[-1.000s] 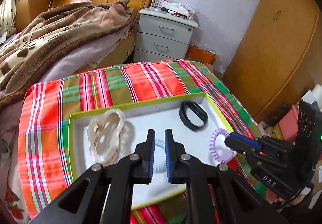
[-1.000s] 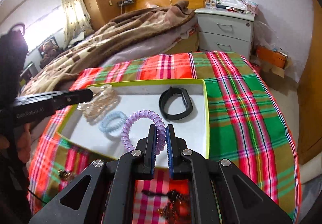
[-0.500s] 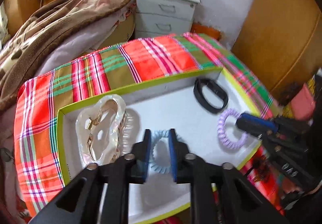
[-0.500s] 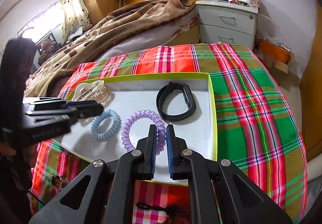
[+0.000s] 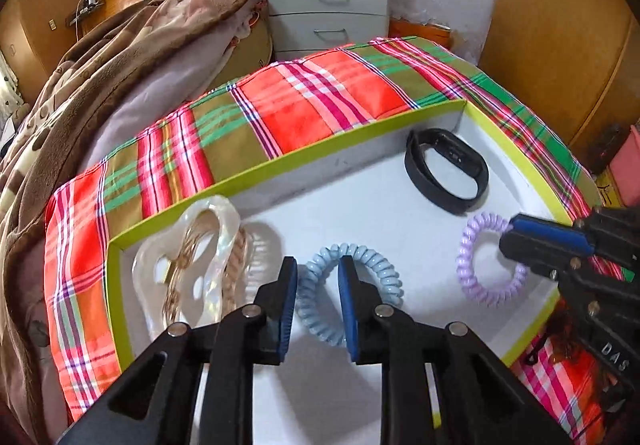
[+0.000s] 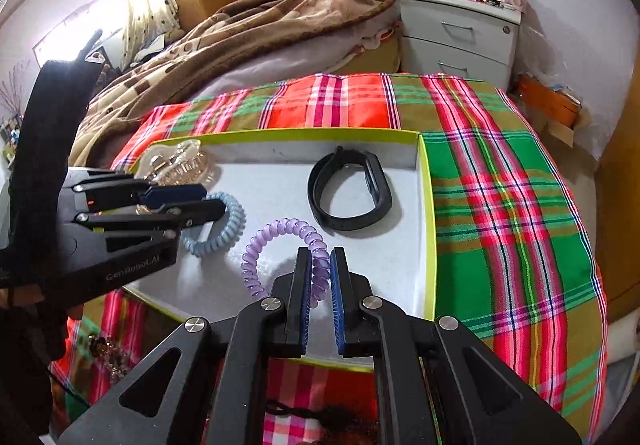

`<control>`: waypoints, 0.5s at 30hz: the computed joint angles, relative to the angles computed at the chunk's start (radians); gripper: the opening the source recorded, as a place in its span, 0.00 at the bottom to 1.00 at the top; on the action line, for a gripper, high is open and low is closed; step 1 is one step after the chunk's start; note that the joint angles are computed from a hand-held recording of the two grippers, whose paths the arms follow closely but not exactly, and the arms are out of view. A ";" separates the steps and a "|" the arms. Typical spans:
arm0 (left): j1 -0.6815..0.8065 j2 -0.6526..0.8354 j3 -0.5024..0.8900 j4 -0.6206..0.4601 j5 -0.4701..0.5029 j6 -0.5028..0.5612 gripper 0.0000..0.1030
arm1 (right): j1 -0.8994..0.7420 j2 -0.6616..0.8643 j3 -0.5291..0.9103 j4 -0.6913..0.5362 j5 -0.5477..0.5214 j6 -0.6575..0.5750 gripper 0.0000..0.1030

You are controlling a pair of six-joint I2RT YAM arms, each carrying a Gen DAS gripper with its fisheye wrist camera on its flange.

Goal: Organize jewelry
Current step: 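Carry both coil hair ties with both grippers into the yellow box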

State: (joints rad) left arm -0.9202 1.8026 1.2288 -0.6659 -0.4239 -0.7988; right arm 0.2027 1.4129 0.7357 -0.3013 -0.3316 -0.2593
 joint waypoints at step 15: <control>0.079 0.083 0.092 0.032 0.027 0.047 0.20 | 0.020 0.051 0.019 0.032 0.113 0.005 0.09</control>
State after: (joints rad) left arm -0.8410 1.8857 1.3212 -0.6335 -0.3972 -0.7522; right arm 0.2231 1.4637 0.7543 -0.2691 -0.2188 -0.2548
